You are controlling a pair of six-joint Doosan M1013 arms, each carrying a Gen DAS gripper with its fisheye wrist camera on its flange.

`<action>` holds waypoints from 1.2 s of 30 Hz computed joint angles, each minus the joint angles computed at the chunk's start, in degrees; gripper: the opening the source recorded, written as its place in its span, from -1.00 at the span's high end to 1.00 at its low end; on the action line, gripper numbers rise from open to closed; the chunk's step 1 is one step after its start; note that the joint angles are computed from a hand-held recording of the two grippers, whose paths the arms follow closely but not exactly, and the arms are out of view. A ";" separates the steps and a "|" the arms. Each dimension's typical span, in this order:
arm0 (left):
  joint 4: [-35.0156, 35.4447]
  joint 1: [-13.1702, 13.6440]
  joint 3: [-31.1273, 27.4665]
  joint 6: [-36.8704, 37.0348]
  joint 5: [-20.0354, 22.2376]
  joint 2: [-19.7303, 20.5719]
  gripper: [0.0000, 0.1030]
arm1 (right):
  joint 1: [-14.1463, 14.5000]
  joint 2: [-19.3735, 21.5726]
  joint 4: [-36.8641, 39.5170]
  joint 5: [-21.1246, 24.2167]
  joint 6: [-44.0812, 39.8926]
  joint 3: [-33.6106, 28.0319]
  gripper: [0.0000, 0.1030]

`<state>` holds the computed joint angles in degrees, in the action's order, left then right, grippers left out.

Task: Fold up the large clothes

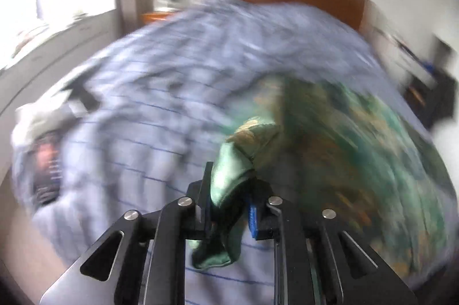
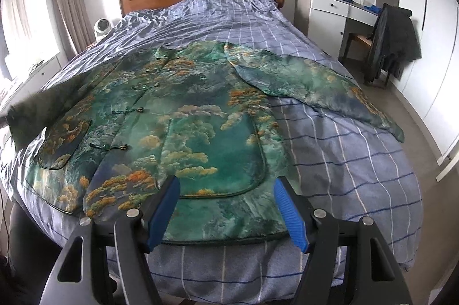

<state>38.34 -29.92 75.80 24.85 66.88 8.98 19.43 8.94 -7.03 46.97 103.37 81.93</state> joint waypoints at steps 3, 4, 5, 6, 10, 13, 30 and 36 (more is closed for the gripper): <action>8.15 1.10 0.97 -10.47 10.53 -1.33 -0.13 | 0.40 0.05 0.11 -0.79 -0.81 -0.08 -0.35; 9.34 1.34 1.50 -12.70 12.74 -1.86 -0.26 | 0.51 0.04 0.03 -0.99 -0.97 -0.05 -0.35; 10.04 1.52 2.40 -14.92 14.18 -2.74 -0.26 | 0.61 0.00 -0.09 -1.16 -1.04 0.01 -0.35; 10.15 1.34 3.12 -16.17 14.54 -3.33 -0.28 | 0.71 -0.06 -0.23 -1.27 -0.97 0.09 -0.35; 11.93 -1.71 4.53 -18.93 16.02 -3.87 -0.71 | 0.86 0.11 -0.25 -1.18 -0.63 0.13 -0.35; 14.00 -5.41 4.22 -19.58 15.92 -2.72 -0.98 | 0.82 0.62 0.60 -0.69 -1.36 -0.35 -0.35; 1.56 -11.47 -5.18 -11.27 2.19 5.88 -0.98 | 0.39 -1.68 -5.24 -6.08 2.54 0.25 -0.59; -2.86 -12.01 -6.95 -7.31 1.57 7.14 -0.97 | -0.19 -2.67 -2.75 -9.82 0.32 1.62 -0.68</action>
